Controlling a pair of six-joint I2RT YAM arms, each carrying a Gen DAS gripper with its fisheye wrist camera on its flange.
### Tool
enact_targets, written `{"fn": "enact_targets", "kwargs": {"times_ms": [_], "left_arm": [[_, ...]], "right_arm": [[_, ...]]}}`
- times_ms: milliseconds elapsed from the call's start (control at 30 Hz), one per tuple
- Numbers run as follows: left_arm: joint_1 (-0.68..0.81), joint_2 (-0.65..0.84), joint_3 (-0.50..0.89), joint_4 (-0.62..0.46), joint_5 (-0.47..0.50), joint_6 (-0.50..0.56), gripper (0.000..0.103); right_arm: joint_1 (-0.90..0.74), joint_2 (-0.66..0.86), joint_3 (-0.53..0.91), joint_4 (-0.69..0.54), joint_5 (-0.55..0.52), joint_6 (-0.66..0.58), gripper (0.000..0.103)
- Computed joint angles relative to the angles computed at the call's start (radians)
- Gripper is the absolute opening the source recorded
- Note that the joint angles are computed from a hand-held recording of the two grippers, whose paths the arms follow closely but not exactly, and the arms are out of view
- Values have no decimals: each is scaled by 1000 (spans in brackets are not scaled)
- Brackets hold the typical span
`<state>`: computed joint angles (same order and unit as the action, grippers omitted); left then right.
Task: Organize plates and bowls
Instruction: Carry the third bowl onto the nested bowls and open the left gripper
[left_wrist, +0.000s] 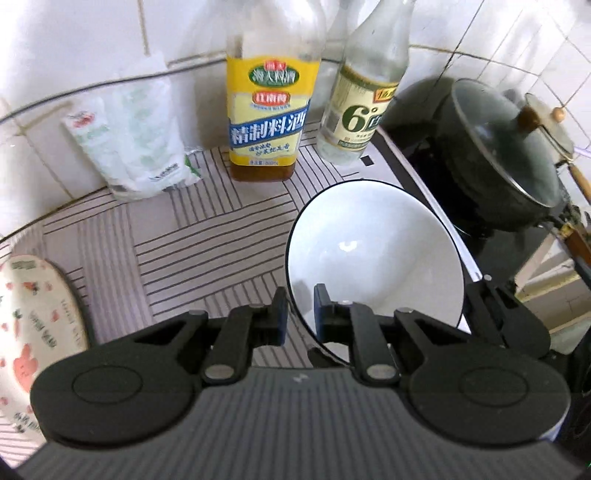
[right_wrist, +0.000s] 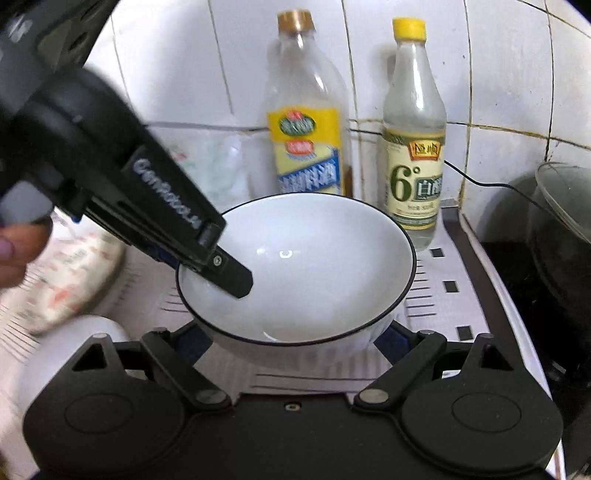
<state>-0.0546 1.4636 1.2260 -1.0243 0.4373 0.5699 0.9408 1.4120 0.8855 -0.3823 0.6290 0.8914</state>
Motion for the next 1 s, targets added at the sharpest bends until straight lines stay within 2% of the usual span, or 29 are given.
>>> {"fn": "enact_targets", "kwargs": {"times_ms": [133,300,500,633,733,900,1000], "left_arm": [[112,-38,58,-132,56,118,13],[257,-57,120,-274,91,265,13],[425,-34,192,-405,114,405,13],[516,-17,197,-427,109,492,13],[555,-1,181,-420,88,517,13],[546,11,112,-344,-4,487,13],[529,20,72,-295,-56,463,14]], "right_arm": [[78,-11,89,-94,57,-8,94],[145,-1,192,-167,77,-25,95],[226,35,283,-183,75,11,95],[244,31,278,-124,23,8,95],[245,47,280,-94,-12,-23,95],[213,89,266,-44,-120,-42,95],[215,121,270,-39,-150,-32,95]]}}
